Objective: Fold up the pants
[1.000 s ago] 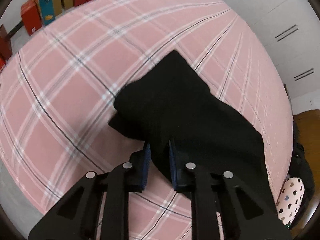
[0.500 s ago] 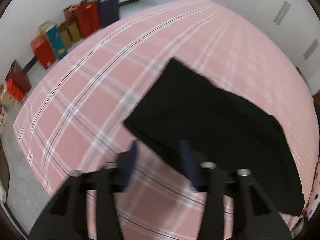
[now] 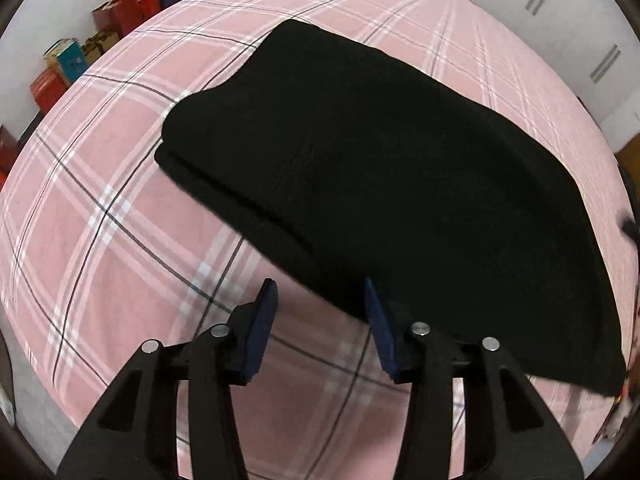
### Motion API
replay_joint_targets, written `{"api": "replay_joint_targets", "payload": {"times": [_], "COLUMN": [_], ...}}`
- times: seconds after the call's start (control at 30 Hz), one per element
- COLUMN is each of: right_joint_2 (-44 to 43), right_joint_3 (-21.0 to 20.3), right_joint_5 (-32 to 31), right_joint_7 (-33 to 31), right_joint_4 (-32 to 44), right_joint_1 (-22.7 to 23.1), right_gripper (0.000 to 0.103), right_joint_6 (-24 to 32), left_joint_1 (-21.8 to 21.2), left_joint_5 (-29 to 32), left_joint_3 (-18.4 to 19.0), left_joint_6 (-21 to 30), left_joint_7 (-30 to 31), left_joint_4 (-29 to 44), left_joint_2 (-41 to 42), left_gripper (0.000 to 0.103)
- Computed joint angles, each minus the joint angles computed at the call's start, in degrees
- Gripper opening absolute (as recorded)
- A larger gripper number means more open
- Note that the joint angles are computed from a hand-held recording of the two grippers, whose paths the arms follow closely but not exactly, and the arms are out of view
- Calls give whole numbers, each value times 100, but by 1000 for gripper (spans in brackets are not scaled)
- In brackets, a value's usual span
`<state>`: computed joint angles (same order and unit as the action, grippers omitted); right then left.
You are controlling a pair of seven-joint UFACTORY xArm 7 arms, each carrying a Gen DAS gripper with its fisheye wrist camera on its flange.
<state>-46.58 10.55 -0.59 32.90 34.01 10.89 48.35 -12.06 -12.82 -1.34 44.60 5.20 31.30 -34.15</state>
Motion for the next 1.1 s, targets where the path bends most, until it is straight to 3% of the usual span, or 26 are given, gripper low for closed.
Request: {"api": "replay_joint_targets", "payload": {"times": [0.07,0.17,0.27,0.3,0.33,0.4,0.5,0.53,0.6,0.63,0.7,0.73,0.77,0.87,0.9,0.93,0.97,1.0,1.03,1.1], "right_joint_2": [351,1005,1436,1572,1706,1928,2327,2332,2166,1859,1171,872,568,-715,-909,-1205,-1500,-1705,-1908,-2152], "right_joint_3": [26,-228,-745,-713,-591,-469,-254,-129,65,78,75,88,190,424,548,767,976,1043,1141,1260], "right_joint_5": [-146,105,799,810,678,549,39,-249,-716,-771,-709,-653,-515,-358,-243,-212,-144,-69,66,172], "right_joint_7": [36,96,-563,-801,-906,-967,-605,-294,321,565,718,727,700,1066,1013,1135,1312,1412,1556,1778], "right_joint_4": [220,281,346,405,485,617,928,991,971,814,432,277,100,-490,-558,-618,-678,-725,-767,-787], "right_joint_1": [-183,-212,231,310,280,204,-146,-316,-551,-571,-423,-322,-286,386,423,561,715,860,1046,1214], "right_gripper": [50,50,48,44,30,16,8,0,0,5,14,27,42,50,51,54,59,60,60,60], "right_joint_6": [74,-398,-521,-494,-548,-620,-705,-706,-788,-896,-991,-951,-951,-338,-220,138,488,710,994,1312], "left_joint_1": [-42,-10,36,52,61,65,35,8,-177,-237,-212,-186,-219,-308,-239,-191,-195,-117,-20,145], "left_joint_5": [-19,76,261,300,340,353,264,115,-383,-711,-1093,-1285,-1572,-2325,-2424,-2539,-2793,-2870,-2826,-2858], "left_joint_3": [112,171,117,98,87,72,140,277,609,892,1162,1234,1371,1648,1594,1566,1624,1576,1488,1447], "left_joint_6": [-9,-63,-137,-123,-164,-251,-288,-231,-21,97,231,224,167,179,165,187,197,189,205,357], "left_joint_7": [229,549,787,809,850,854,821,805,810,858,940,938,975,1072,958,911,941,897,891,1055], "left_joint_4": [-56,-276,-497,-555,-621,-738,-862,-874,-792,-748,-642,-589,-522,-161,-26,69,160,204,241,280], "left_joint_2": [-45,-209,-453,-539,-601,-725,-938,-1054,-1215,-1320,-1330,-1278,-1167,-482,-165,58,318,443,491,379], "left_gripper": [44,43,42,42,42,42,43,44,51,54,83,88,89,91,91,89,75,40,20,12]}}
